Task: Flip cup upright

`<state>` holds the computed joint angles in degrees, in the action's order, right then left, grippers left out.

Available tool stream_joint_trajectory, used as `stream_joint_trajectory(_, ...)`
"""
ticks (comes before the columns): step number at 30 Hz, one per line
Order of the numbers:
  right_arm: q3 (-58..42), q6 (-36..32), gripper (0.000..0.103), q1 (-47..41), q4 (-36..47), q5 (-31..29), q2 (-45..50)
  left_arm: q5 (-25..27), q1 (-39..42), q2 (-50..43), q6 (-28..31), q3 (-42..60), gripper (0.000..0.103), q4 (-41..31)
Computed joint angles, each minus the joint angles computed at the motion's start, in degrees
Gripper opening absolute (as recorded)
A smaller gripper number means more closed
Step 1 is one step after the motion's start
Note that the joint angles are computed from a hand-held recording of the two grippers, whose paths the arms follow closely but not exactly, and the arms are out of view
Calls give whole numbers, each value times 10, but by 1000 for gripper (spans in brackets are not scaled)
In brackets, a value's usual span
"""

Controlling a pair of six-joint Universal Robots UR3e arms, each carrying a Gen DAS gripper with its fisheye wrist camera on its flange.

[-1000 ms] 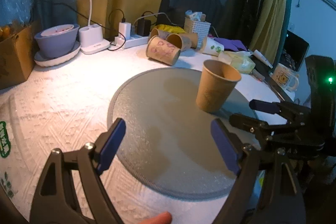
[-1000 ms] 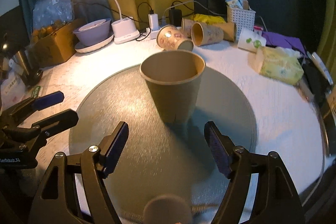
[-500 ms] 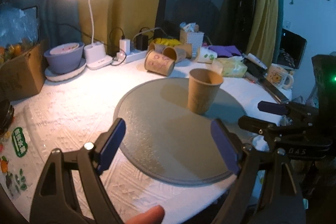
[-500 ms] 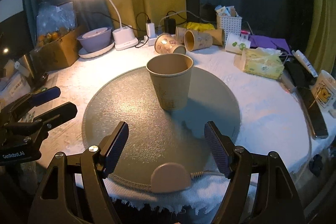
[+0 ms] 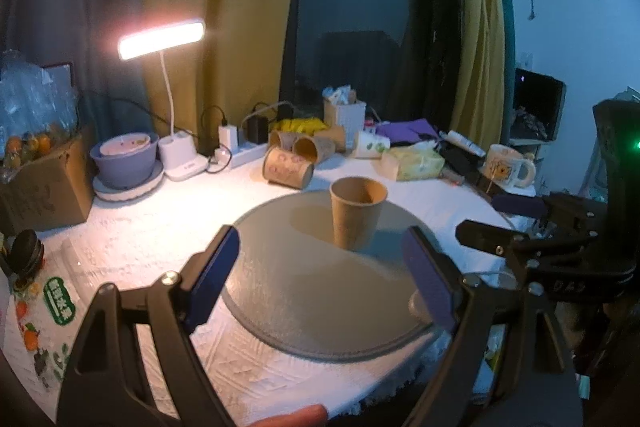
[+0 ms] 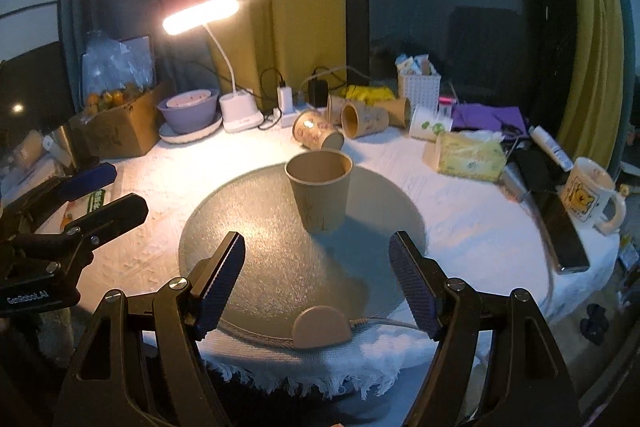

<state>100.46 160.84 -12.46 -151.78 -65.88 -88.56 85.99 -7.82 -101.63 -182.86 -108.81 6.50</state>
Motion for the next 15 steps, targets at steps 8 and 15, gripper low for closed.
stream_joint_trajectory(8,12,-5,77,-14,4,24,-47,0,3,26,1,-7,84,13)
stream_joint_trajectory(15,19,-8,77,-22,10,33,-78,-7,4,50,6,-20,84,31)
